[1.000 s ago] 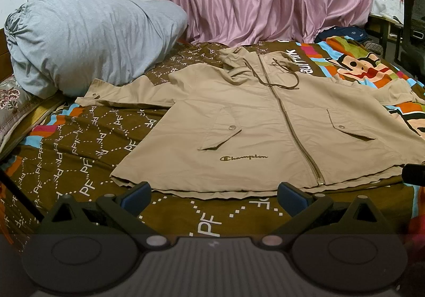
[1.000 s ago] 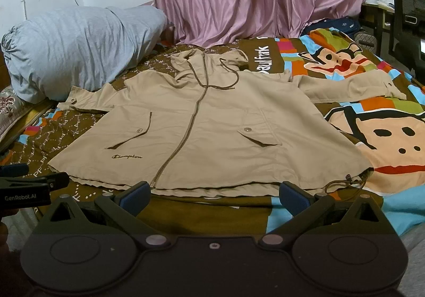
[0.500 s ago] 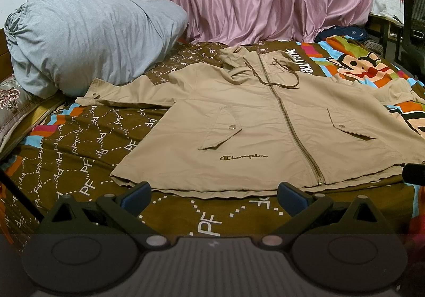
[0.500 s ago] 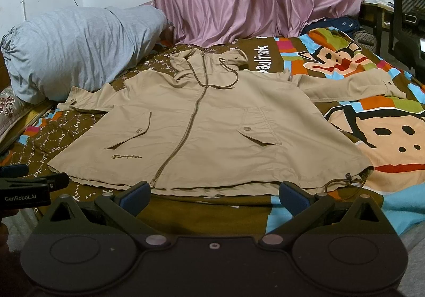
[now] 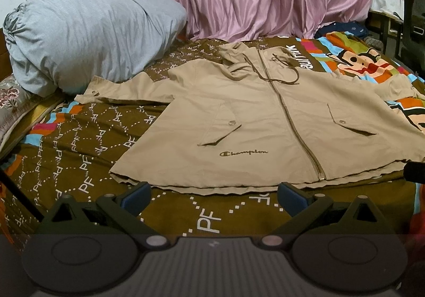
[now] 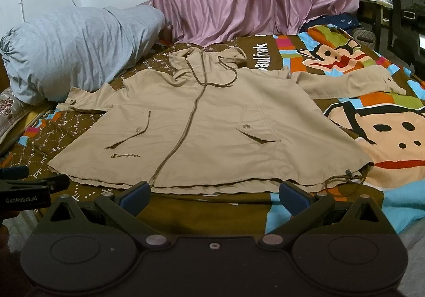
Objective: Fold large clothes
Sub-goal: 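Grasp the beige jacket's sleeve cuff with the right tool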
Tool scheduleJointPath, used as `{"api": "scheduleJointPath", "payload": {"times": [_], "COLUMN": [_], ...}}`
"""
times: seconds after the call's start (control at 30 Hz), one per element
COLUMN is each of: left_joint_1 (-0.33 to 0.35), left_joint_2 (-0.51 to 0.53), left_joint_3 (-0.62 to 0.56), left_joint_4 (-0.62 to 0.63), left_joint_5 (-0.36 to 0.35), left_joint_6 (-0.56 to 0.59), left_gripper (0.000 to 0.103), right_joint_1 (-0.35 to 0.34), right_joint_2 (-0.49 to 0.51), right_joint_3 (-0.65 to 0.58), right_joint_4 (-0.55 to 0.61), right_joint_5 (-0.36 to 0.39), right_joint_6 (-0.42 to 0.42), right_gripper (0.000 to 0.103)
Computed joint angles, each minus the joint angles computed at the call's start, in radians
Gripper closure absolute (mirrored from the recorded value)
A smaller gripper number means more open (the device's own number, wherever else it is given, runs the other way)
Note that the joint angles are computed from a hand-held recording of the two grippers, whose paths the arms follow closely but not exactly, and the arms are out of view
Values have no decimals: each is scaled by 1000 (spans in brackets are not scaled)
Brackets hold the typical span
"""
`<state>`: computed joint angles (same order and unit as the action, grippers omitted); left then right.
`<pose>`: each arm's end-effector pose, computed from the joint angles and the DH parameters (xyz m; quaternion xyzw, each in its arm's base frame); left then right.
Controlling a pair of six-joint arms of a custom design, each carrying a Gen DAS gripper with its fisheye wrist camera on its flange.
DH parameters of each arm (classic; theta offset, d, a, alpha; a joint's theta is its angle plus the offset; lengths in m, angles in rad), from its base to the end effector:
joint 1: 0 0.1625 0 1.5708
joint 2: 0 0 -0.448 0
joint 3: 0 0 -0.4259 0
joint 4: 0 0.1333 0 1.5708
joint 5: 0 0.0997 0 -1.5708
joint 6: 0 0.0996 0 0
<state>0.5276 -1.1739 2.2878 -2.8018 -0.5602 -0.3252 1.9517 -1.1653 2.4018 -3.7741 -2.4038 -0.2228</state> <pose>-0.2933 -0.4228 0.1525 0.2804 0.8278 -0.3451 0.3421 0.2145 -0.3754 0.2159 0.0612 -0.8290 0.4520 0.3235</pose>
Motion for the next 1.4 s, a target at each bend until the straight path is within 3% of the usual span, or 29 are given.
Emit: {"api": "scheduleJointPath", "payload": {"times": [0.2,0.3,0.6,0.77,0.87,1.07,1.2,1.4], "left_joint_1": [19,31,88,135,163,223,260,296], "left_joint_2": [11,31,197,305,373,501,552,564], "left_joint_3": [-31,-54,-226,-351,-420,-541,-578,-555], "left_joint_4": [101,68,-166,-222,-264,-393,-462,-515], "left_joint_5": [1,3,29,-6,-14,-62,-107,-160], "left_joint_6": [-34,15,247,334,397,569,613,630], "left_gripper": [0,0,0,0,0,0,0,0], "right_joint_1": [-13,-30,-107,-165,-215,-342,-452,-618], "right_joint_2": [-15,-30,-40,-42,-46,-54,-101,-147], "right_joint_3": [-19,-36,-118,-170,-196,-241,-292,-452], "right_joint_4": [83,125,3,-27,-53,-216,-143,120], "right_joint_5": [-40,-57,-62,-41,-7,98,165,238], "right_joint_6": [50,57,-176,-256,-303,-439,-394,-117], "right_gripper": [0,1,0,1,0,1,2,17]}}
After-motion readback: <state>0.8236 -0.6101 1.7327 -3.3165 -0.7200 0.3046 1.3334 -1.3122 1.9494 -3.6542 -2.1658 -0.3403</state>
